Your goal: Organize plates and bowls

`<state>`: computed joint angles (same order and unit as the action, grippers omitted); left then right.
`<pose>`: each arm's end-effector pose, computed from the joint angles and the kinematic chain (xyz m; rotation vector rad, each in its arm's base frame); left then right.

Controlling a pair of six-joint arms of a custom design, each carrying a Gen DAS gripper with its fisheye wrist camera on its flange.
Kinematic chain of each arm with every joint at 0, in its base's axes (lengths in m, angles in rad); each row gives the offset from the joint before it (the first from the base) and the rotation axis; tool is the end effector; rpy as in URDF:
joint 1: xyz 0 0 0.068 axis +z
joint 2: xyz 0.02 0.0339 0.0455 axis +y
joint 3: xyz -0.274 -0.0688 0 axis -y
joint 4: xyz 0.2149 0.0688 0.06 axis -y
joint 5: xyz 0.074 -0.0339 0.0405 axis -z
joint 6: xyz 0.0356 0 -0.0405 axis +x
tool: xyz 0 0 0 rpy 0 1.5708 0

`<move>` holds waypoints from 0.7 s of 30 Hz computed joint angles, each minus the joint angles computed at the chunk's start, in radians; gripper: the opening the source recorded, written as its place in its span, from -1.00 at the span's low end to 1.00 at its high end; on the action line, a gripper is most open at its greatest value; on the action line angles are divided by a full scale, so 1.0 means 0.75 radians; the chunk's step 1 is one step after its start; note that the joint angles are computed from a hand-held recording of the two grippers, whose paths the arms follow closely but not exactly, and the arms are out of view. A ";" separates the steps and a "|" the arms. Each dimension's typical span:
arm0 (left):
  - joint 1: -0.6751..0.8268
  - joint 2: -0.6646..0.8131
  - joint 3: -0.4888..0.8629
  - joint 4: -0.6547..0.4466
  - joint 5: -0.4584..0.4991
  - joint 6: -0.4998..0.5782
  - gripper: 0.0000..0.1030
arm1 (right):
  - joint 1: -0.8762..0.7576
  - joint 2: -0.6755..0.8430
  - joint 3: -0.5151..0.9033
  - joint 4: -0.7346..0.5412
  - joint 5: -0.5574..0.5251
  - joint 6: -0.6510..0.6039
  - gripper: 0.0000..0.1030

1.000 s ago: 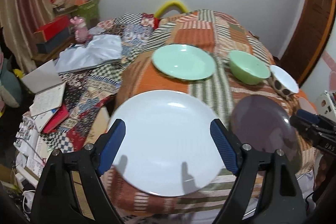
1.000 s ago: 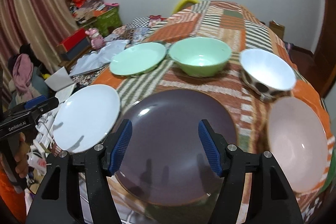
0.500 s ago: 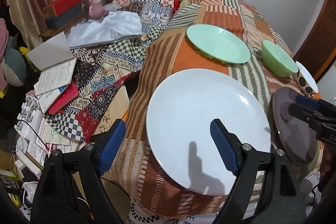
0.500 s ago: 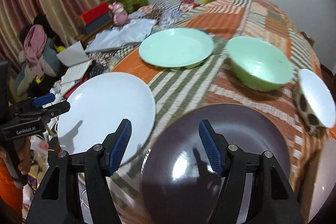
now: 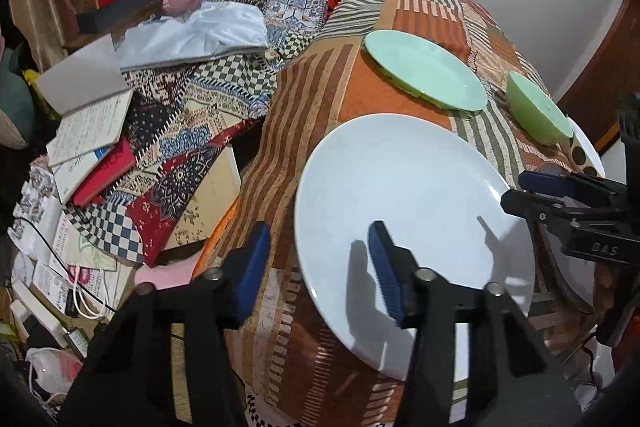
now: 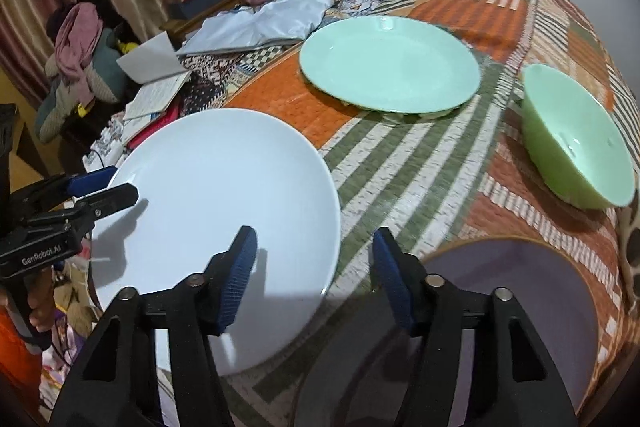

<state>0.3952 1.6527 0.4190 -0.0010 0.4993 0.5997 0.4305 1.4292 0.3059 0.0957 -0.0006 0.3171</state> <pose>0.1956 0.0631 0.1043 0.3757 2.5646 -0.3706 0.1682 0.0773 0.1232 -0.1489 2.6191 0.2675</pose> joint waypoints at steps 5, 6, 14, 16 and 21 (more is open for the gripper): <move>0.037 0.047 0.025 -0.048 0.024 0.035 -0.27 | -0.055 0.076 0.028 0.010 -0.064 -0.037 -0.32; 0.047 0.049 0.034 -0.077 0.035 0.053 -0.28 | -0.070 0.085 0.032 0.009 -0.076 -0.042 -0.34; 0.080 0.021 0.026 -0.174 0.070 0.124 -0.43 | -0.109 0.115 0.040 0.005 -0.147 -0.053 -0.51; 0.077 0.019 0.022 -0.188 0.073 0.129 -0.46 | -0.088 0.108 0.039 -0.001 -0.117 -0.041 -0.51; 0.096 0.025 0.015 -0.197 0.092 0.138 -0.46 | -0.088 0.117 0.024 0.032 -0.116 -0.042 -0.49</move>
<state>0.4673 1.6714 0.4299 -0.1491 0.5683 0.7032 0.3646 1.5170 0.3243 0.1196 -0.0874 0.2854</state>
